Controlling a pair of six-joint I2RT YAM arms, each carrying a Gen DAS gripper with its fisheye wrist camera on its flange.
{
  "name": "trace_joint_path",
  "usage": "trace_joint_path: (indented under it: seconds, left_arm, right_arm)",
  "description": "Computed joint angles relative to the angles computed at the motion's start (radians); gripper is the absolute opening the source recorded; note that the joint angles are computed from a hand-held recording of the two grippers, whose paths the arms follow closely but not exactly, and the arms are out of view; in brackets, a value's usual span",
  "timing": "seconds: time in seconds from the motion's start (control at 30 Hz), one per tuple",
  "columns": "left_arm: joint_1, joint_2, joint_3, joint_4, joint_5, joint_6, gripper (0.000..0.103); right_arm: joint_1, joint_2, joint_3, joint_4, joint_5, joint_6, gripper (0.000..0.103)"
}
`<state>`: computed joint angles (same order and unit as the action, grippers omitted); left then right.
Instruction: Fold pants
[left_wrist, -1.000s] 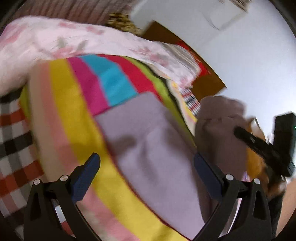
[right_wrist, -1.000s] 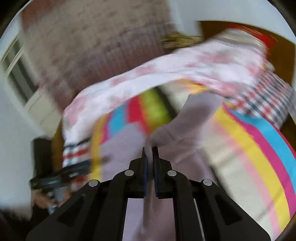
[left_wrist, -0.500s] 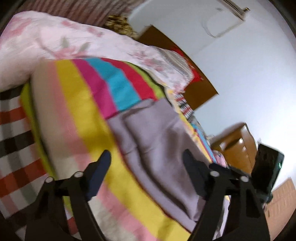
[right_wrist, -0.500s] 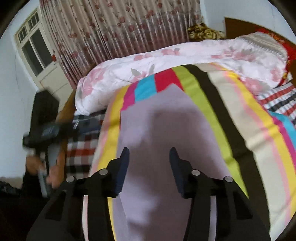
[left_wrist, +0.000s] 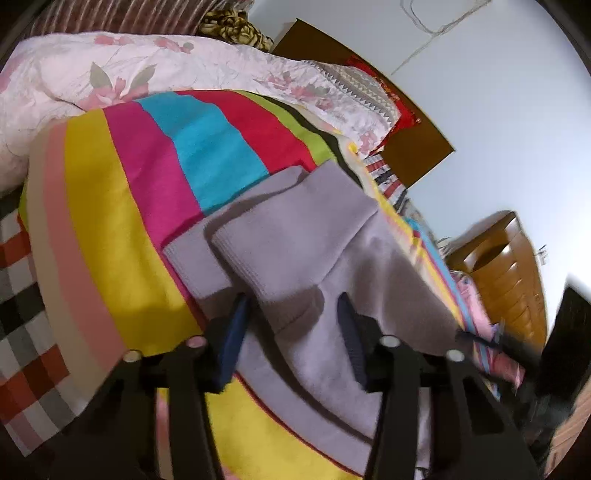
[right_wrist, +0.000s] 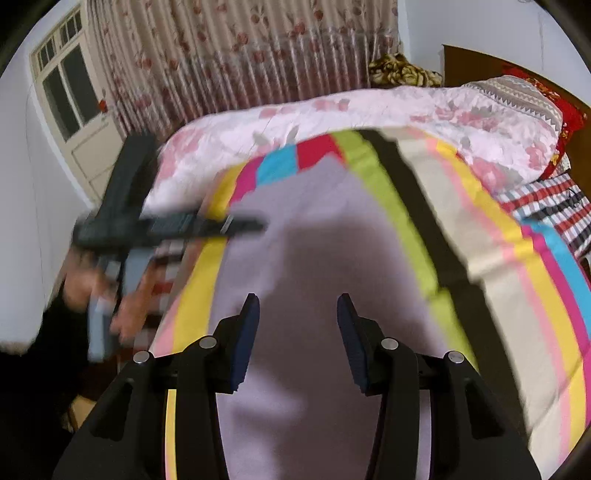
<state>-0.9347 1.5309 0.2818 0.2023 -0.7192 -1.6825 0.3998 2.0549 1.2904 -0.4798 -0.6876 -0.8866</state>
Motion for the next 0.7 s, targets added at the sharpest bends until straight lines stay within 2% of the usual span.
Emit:
trace_joint_path:
  seconds: [0.03, 0.07, 0.13, 0.23, 0.3, 0.4, 0.43, 0.47, 0.5, 0.57, 0.67, 0.7]
  left_arm:
    - [0.002, 0.007, -0.005, 0.024, 0.008, 0.006, 0.028]
    - [0.011, 0.024, -0.023, 0.088, 0.026, 0.017, 0.027]
    - [0.01, 0.041, -0.027, 0.112, 0.023, 0.013, 0.027]
    - [0.019, 0.045, -0.045, 0.156, 0.029, 0.02, 0.029]
    - [0.029, 0.062, -0.067, 0.229, 0.037, 0.037, 0.034]
    - [0.039, 0.063, -0.061, 0.224, 0.044, 0.054, 0.033]
    - [0.037, 0.065, -0.054, 0.207, 0.04, 0.05, 0.026]
    - [0.042, 0.069, -0.061, 0.227, 0.045, 0.064, 0.014]
    - [0.037, 0.072, -0.061, 0.235, 0.043, 0.069, 0.013]
    - [0.006, 0.042, -0.06, 0.198, 0.007, 0.066, 0.008]
    - [-0.159, -0.182, -0.068, -0.007, -0.166, -0.037, 0.008]
    - [-0.222, -0.266, -0.046, -0.145, -0.235, -0.084, 0.008]
  right_arm:
    - [0.029, 0.06, 0.091, -0.013, 0.018, 0.043, 0.045]
    - [0.047, 0.103, 0.153, -0.02, 0.03, 0.079, 0.045]
    - [0.088, 0.233, 0.353, -0.097, 0.032, 0.145, 0.045]
    - [0.123, 0.382, 0.597, -0.254, 0.013, 0.161, 0.04]
    - [0.146, 0.431, 0.682, -0.32, 0.03, 0.14, 0.036]
    - [0.173, 0.427, 0.672, -0.303, 0.089, 0.114, 0.024]
    - [0.174, 0.42, 0.66, -0.289, 0.099, 0.104, 0.015]
    - [0.176, 0.396, 0.624, -0.257, 0.113, 0.088, 0.01]
    - [0.173, 0.371, 0.586, -0.234, 0.116, 0.073, 0.006]
    - [0.17, 0.311, 0.51, -0.188, 0.116, 0.046, 0.005]
    - [0.157, 0.185, 0.391, -0.145, 0.063, 0.023, 0.005]
    - [0.155, 0.167, 0.386, -0.148, 0.039, 0.027, 0.005]
